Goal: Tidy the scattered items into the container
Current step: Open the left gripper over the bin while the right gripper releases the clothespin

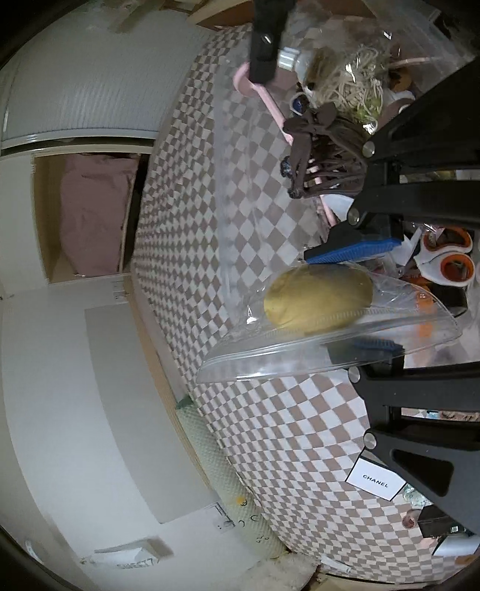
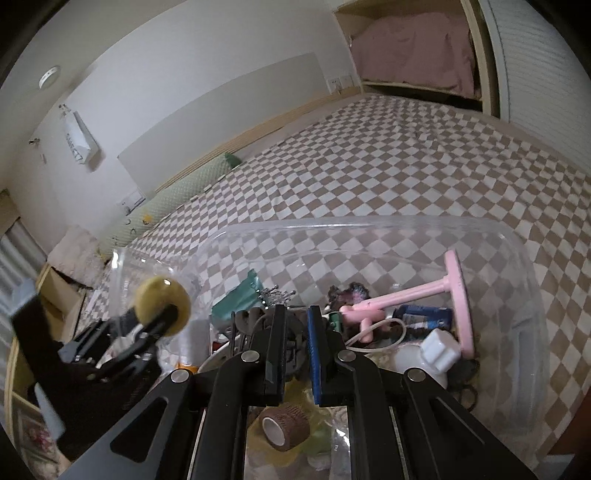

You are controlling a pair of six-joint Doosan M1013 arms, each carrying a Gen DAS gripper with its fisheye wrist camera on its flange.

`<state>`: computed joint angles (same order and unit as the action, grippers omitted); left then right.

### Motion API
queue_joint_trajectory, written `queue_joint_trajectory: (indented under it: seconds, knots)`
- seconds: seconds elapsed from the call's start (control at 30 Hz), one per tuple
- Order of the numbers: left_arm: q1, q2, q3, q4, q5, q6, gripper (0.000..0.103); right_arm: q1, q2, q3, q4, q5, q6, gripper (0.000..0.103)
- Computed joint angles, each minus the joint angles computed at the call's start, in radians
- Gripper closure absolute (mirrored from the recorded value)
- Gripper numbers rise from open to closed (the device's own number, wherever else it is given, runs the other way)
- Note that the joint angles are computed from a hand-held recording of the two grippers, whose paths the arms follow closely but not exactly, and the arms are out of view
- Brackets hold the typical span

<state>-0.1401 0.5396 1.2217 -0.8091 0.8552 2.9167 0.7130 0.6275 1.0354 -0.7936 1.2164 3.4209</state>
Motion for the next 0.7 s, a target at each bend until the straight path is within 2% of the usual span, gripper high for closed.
queue_joint_trajectory:
  seconds: [0.13,0.27,0.3,0.33,0.37,0.47,0.7]
  knots:
    - [-0.017,0.006,0.0,0.066,-0.034,-0.049,0.068,0.002,0.001,-0.004,-0.005,0.03,-0.012,0.093]
    - [-0.019,0.02,-0.022,0.091,0.012,-0.081,0.066,0.002,-0.001,0.0,-0.001,0.029,-0.012,0.093]
    - [-0.015,0.026,-0.035,0.082,0.051,-0.095,0.052,0.002,-0.001,0.0,-0.003,0.03,-0.01,0.093]
    - [-0.011,0.033,-0.049,0.069,0.093,-0.109,0.033,0.002,-0.001,-0.001,-0.005,0.031,-0.008,0.093]
    - [-0.005,0.041,-0.065,0.045,0.143,-0.128,0.027,0.002,-0.001,-0.001,-0.006,0.032,-0.006,0.093]
    - [0.004,0.048,-0.09,0.01,0.222,-0.156,0.025,0.001,-0.001,0.001,-0.009,0.035,-0.004,0.093]
    - [0.012,0.035,-0.082,0.003,0.209,-0.157,0.025,0.004,0.004,-0.007,0.002,0.047,-0.011,0.093]
